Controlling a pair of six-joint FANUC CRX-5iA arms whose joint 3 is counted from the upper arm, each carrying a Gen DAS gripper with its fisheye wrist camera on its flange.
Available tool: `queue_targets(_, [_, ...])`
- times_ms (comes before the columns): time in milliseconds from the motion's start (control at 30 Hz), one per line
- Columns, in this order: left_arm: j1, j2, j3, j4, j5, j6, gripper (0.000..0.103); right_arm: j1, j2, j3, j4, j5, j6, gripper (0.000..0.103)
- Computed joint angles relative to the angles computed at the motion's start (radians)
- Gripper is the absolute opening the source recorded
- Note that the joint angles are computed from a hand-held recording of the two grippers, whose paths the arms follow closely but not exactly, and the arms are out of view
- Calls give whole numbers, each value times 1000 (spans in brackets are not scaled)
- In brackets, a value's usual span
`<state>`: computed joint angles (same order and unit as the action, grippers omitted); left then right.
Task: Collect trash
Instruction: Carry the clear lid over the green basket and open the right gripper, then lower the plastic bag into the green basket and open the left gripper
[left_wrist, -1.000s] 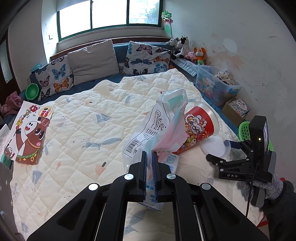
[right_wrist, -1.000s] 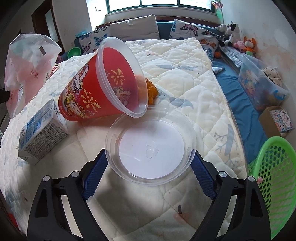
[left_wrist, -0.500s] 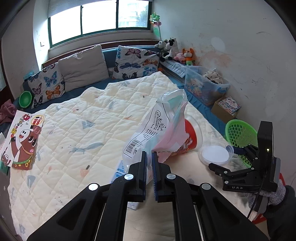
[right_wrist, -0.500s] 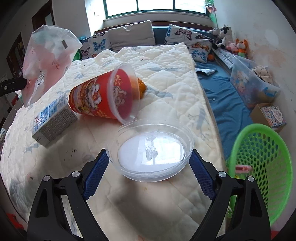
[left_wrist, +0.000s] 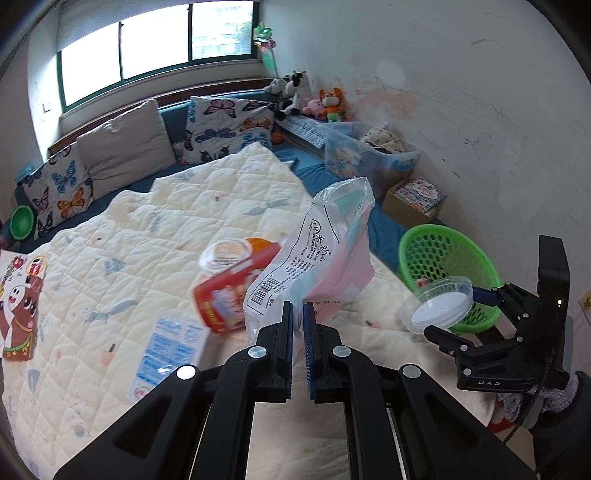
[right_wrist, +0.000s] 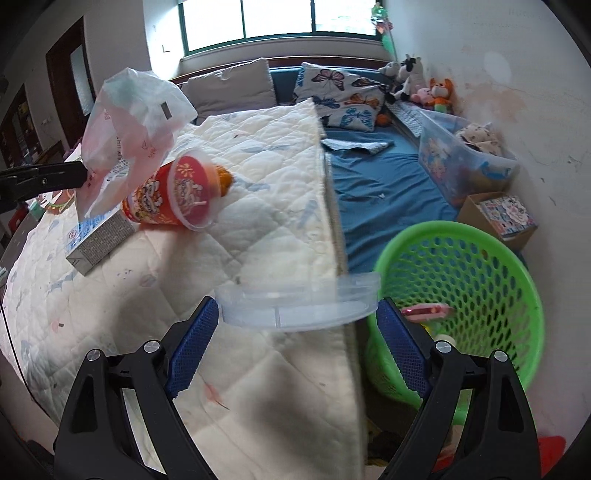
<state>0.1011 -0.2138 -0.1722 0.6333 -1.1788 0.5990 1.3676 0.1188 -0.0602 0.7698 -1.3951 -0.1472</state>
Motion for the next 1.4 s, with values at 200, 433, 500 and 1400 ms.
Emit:
queue_targets(200, [-102, 8, 8, -34, 17, 41, 6, 42, -68, -66, -13, -82, -71, 84])
queue_targets(433, [-191, 28, 29, -67, 23, 77, 6, 85, -141, -152, -22, -141, -178, 84])
queue_targets(500, [-218, 33, 34, -74, 31, 91, 6, 91, -158, -171, -28, -159, -204, 84])
queue_targets(1400, [-519, 183, 145, -190, 49, 230, 6, 192, -304, -325, -127, -316, -418, 88])
